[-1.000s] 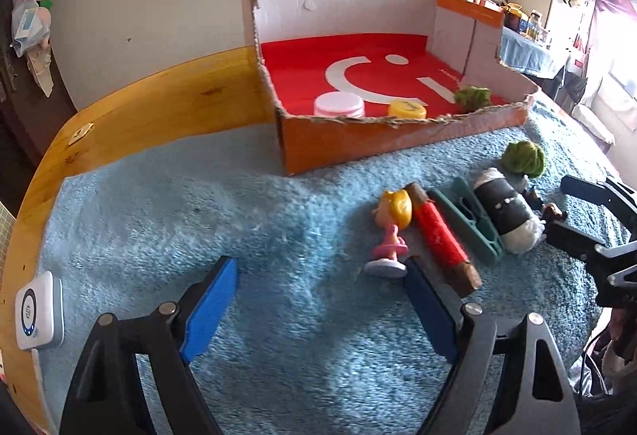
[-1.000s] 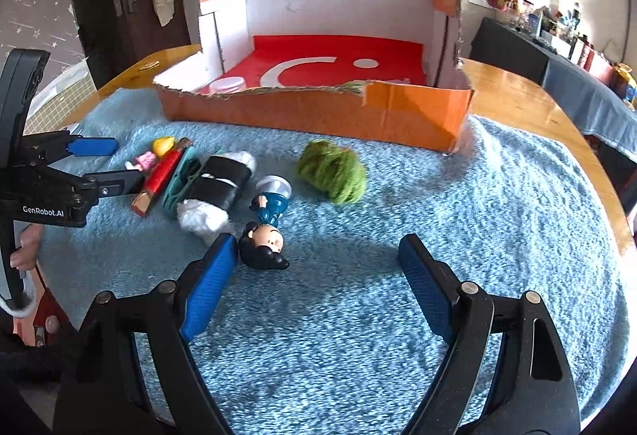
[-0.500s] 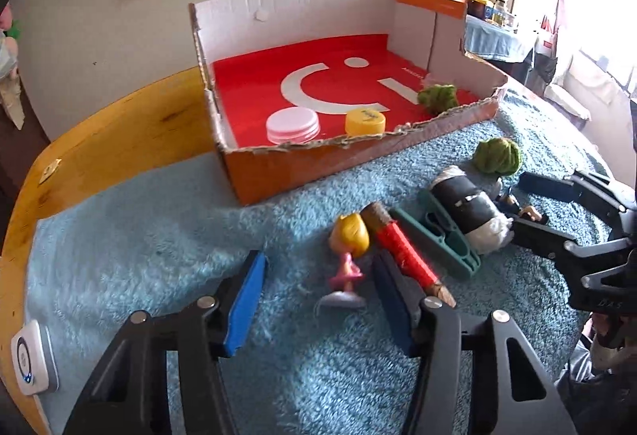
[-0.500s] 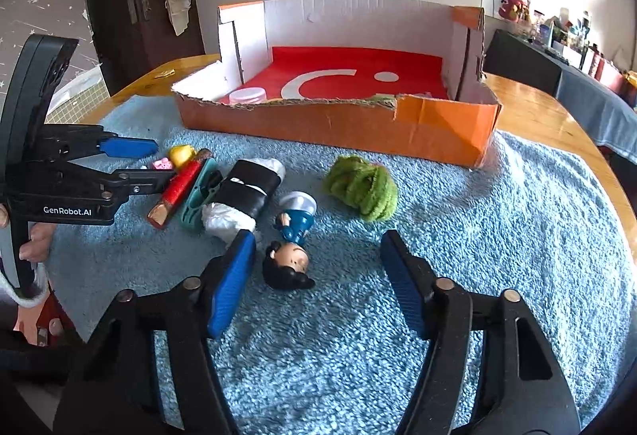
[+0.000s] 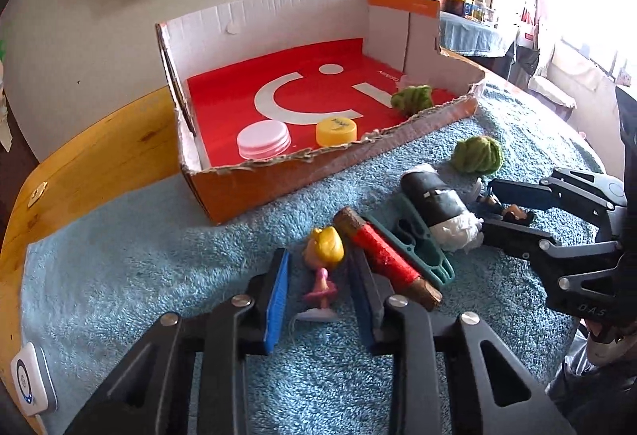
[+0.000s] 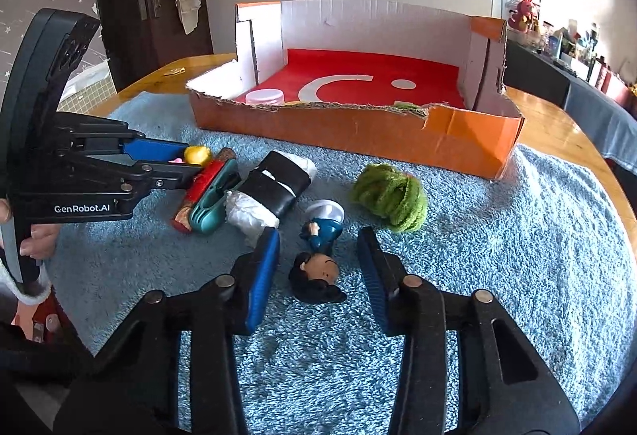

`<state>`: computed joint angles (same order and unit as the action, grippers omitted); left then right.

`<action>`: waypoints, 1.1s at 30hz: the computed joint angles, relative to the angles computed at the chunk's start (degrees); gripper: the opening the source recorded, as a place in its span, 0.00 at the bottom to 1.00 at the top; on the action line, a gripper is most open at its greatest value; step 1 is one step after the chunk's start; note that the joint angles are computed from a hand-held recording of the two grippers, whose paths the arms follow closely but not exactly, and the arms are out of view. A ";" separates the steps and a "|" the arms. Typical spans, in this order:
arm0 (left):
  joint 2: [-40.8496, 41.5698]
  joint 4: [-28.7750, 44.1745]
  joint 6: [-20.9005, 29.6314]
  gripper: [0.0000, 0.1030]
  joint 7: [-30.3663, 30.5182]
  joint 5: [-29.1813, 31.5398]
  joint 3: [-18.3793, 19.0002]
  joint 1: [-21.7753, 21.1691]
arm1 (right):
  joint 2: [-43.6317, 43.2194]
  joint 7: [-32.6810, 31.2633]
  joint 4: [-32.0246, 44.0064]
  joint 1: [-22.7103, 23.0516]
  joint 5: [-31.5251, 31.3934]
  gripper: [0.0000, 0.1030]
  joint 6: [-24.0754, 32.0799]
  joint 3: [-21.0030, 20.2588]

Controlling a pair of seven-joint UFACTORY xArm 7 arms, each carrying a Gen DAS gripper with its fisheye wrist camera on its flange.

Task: Organize objects
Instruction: 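Grasp the blue-clothed boy figurine with the right tool while the left tool grasps the yellow-haired pink figurine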

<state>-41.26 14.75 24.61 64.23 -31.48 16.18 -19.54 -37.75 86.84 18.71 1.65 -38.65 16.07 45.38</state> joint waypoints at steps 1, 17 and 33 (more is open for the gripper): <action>0.15 0.19 0.32 0.28 0.24 -0.11 0.32 -0.18 | 0.01 -0.04 -0.02 0.02 -0.07 0.36 -0.06 -0.05; -6.10 -1.63 2.05 0.22 0.67 -1.56 2.00 0.31 | -3.14 1.13 -1.28 -0.86 0.86 0.23 -2.96 1.07; -11.74 -1.40 7.31 0.22 -0.78 -0.07 2.02 3.56 | -6.00 -4.23 -2.47 0.87 6.54 0.23 -3.10 -0.73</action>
<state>-52.99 13.35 31.92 63.45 -31.56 18.19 -15.98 -43.76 82.61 16.24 2.52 -32.11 12.97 44.66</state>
